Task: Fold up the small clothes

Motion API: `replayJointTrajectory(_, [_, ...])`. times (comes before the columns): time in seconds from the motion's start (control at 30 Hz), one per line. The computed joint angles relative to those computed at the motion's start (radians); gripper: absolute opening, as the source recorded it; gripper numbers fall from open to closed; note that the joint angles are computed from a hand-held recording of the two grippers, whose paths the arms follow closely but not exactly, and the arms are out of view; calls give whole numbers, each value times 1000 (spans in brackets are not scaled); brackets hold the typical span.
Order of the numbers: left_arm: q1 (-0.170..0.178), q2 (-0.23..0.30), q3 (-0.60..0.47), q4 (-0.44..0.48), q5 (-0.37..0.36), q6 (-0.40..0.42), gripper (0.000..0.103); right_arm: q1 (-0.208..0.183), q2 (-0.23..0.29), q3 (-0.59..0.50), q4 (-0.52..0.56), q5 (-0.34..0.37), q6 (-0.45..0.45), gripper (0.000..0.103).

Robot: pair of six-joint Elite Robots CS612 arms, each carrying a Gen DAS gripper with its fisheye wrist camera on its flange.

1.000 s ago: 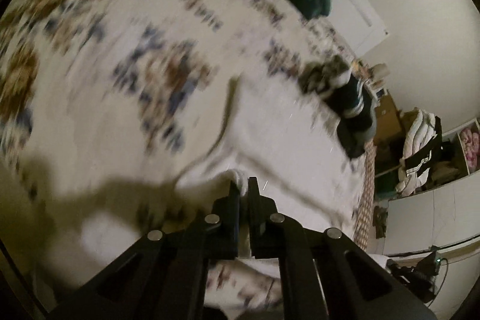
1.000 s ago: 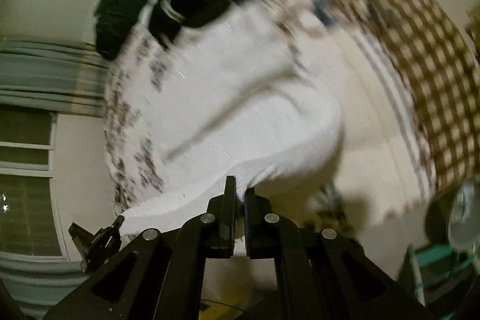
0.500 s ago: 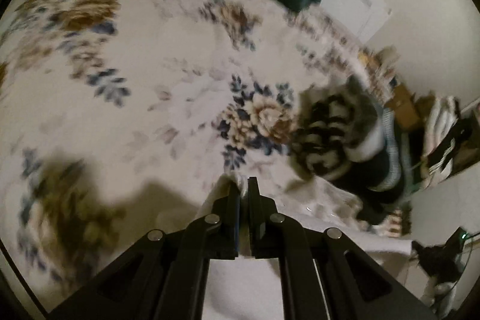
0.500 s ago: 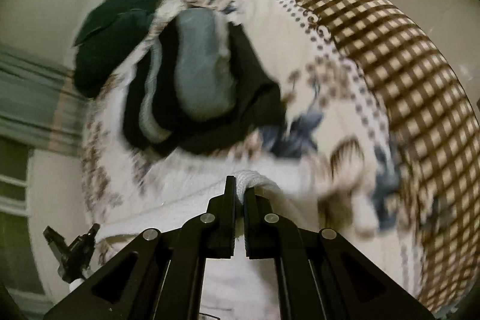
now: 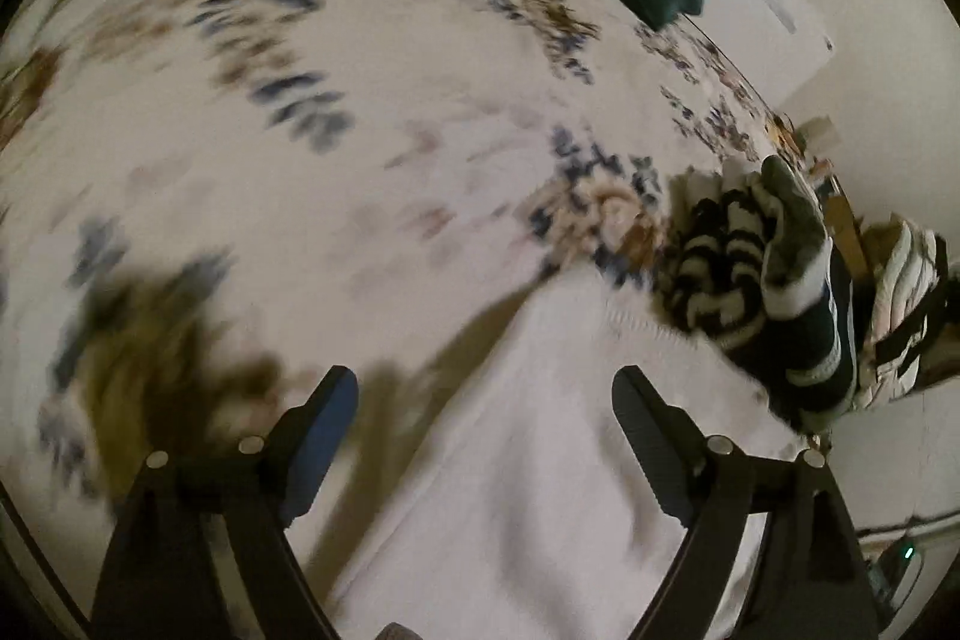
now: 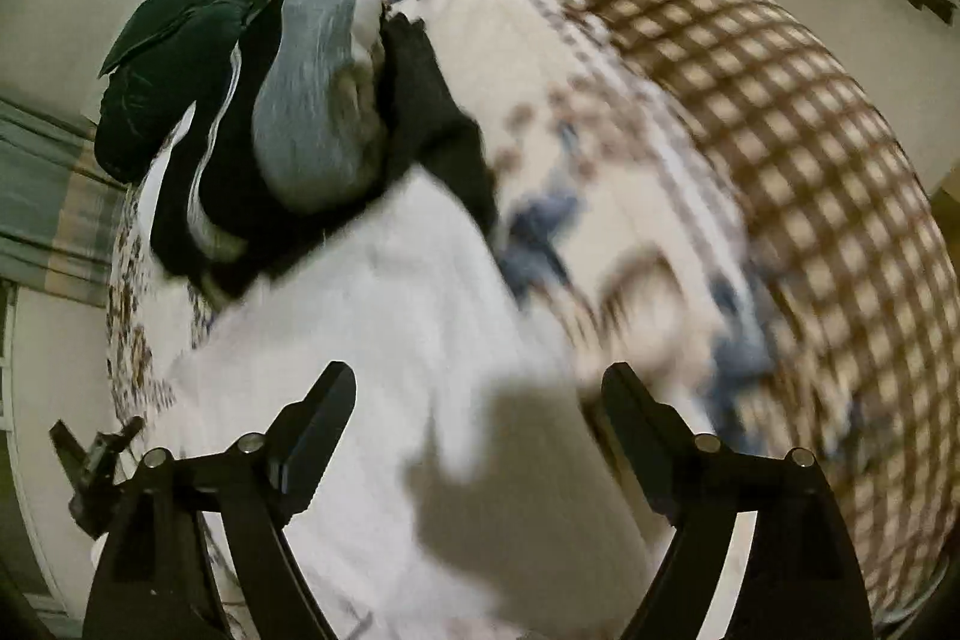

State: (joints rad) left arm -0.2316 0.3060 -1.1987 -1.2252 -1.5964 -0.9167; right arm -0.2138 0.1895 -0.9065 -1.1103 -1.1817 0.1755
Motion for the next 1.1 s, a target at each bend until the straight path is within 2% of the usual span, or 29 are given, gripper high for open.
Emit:
replayJointTrajectory(0.13, [-19,84,-202,164,-37,-142,87,-25,112,-228,186,62,101,86])
replayJointTrajectory(0.23, [-29,150,-291,196,-106,-268,87,-49,202,-341,227,166,219,87])
replayJointTrajectory(0.3, [-32,191,-325,169,-143,-360,87,-61,254,-388,192,256,297,87])
replayJointTrajectory(0.37, [-37,227,-341,116,-147,-438,87,-66,296,-409,109,314,378,87])
replayJointTrajectory(0.47, [-45,235,-319,91,-98,-478,86,-63,344,-428,-41,350,499,86])
replayJointTrajectory(0.5, [-51,229,-310,90,-63,-476,86,-62,354,-430,-88,350,539,83])
replayJointTrajectory(0.53, [-56,228,-308,80,-37,-480,82,-60,358,-430,-107,343,557,74])
replayJointTrajectory(0.57, [-62,226,-312,70,-4,-477,56,-58,358,-426,-114,341,566,47])
replayJointTrajectory(0.6, [-67,220,-312,75,25,-458,36,-56,355,-423,-110,331,564,41])
replayJointTrajectory(0.63, [-69,221,-318,64,36,-444,12,-52,350,-424,-107,308,557,39])
replayJointTrajectory(0.77, [-79,200,-341,63,109,-397,10,-54,330,-430,-80,308,532,31])
replayJointTrajectory(0.87, [-84,182,-364,76,122,-358,9,-58,308,-438,-27,324,491,29])
replayJointTrajectory(0.97, [-93,169,-405,115,112,-348,9,-59,275,-462,87,328,376,28])
replayJointTrajectory(1.1, [-109,164,-496,256,75,-328,9,-84,250,-526,284,313,262,28])
